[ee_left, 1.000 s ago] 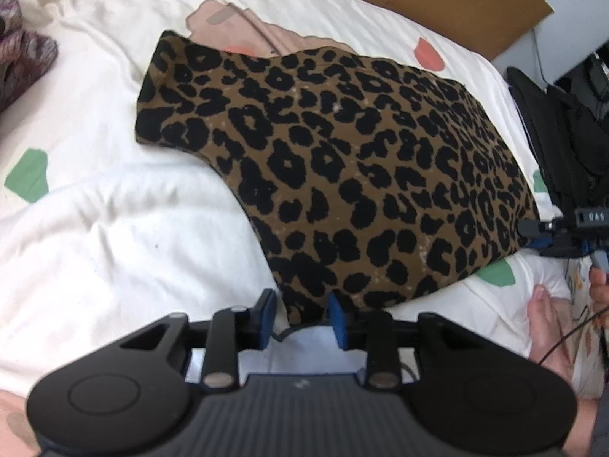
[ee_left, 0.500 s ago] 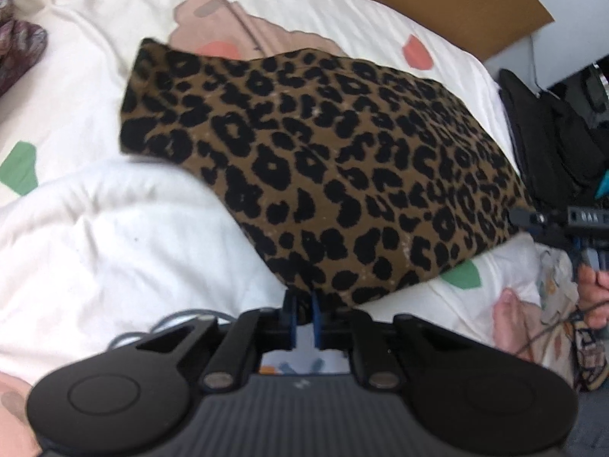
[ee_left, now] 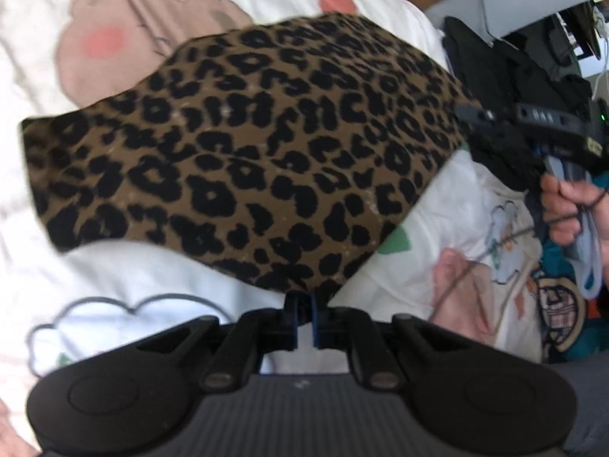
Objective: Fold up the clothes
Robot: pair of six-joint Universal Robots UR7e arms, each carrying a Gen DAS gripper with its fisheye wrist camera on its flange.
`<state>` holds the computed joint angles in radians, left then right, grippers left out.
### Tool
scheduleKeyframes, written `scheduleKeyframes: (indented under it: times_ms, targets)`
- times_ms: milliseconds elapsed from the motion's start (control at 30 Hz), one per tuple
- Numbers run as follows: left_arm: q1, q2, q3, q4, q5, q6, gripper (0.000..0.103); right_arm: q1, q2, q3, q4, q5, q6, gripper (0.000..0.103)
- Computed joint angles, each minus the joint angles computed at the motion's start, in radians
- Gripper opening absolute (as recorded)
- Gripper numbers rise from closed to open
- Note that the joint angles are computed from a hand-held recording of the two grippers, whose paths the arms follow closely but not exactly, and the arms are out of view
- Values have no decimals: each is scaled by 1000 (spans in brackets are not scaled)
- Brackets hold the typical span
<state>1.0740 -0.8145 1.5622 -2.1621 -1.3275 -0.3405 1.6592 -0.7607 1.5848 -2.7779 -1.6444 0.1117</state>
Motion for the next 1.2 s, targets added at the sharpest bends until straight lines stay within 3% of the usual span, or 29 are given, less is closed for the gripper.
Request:
scheduleKeyframes:
  times_ms: [500,800,967,1100,1200]
  targets:
    - [-3,71,6,-33,-132,-237,4,0,41,-111,16,-20,-92,10]
    - [-19,116,-21,-63,-193,-288,3,7,58,-165,18,-28,-127,10]
    - [-11,124,-30,-32,-243,-289,2,15,75,-189,52,-104,-131,15]
    - [-32,100,-39,-17,-206,-219,26,7,50,-159,84,-109,-115,30]
    - [-38,86,-63,-16,-182,-187,29,-1,20,-117,85,-87,-99,36]
